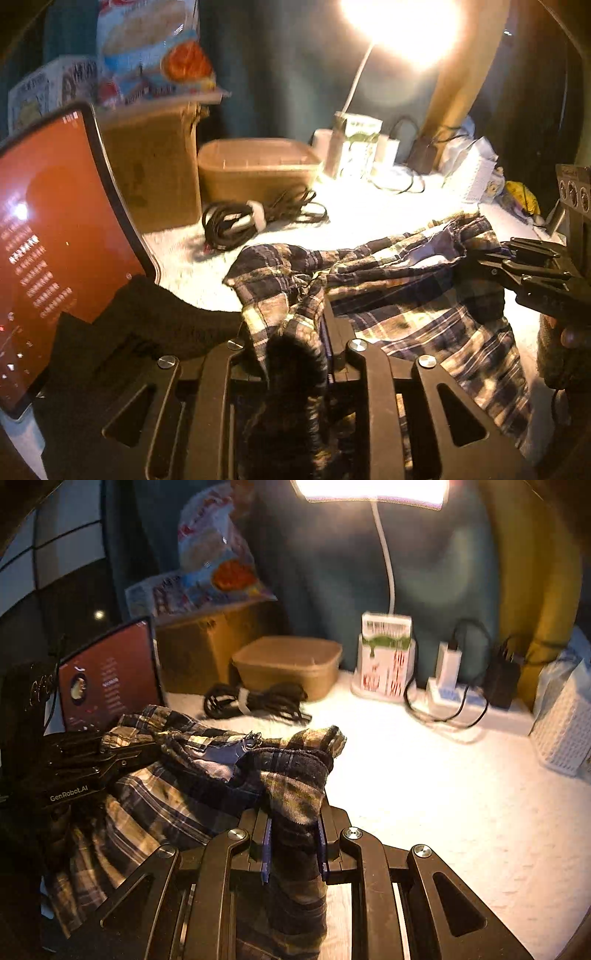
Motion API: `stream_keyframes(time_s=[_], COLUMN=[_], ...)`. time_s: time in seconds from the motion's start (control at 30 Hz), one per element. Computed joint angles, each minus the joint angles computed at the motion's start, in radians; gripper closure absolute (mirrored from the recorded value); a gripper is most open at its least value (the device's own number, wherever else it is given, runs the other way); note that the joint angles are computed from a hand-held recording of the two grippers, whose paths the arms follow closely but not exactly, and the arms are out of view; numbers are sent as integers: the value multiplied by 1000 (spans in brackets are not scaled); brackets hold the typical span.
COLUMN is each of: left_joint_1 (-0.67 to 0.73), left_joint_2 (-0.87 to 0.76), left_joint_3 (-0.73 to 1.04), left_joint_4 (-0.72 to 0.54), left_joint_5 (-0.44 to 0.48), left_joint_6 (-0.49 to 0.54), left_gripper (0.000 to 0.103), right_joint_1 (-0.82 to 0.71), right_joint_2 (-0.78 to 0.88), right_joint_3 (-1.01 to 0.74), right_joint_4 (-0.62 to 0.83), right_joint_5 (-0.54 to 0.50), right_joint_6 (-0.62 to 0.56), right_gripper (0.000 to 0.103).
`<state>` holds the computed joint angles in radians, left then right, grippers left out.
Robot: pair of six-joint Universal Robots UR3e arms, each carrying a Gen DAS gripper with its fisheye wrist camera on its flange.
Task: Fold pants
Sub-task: 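Lift the held pants with both tools and carry them toward the tablet, then lower the pants onto the bed and open both tools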
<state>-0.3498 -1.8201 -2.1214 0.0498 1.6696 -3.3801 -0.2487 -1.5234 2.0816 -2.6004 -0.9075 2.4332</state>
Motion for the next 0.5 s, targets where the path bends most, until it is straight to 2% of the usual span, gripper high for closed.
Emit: stream_keyframes(time_s=[0.1,0.17,0.27,0.33,0.4,0.47,0.5], left_joint_1=[16,32,56,61,59,51,44], left_joint_2=[-13,-15,-2,6,25,61,85], left_joint_3=[6,-3,-26,-34,-28,-33,-41], left_joint_4=[-16,-13,-4,-10,-41,-56,-53], left_joint_5=[2,5,3,10,21,46,67], left_joint_6=[4,-5,-17,-23,-36,-56,-63], left_gripper=[66,46,34,30,30,30,30], right_joint_1=[26,36,48,58,67,66,54], right_joint_2=[87,135,179,193,210,213,208], right_joint_3=[-45,-73,-99,-111,-121,-117,-117], right_joint_4=[-14,-18,-13,-15,-42,-78,-74], right_joint_5=[-34,-49,-70,-89,-115,-142,-137], right_joint_6=[37,61,80,91,123,154,161], right_gripper=[84,84,84,84,66,54,54])
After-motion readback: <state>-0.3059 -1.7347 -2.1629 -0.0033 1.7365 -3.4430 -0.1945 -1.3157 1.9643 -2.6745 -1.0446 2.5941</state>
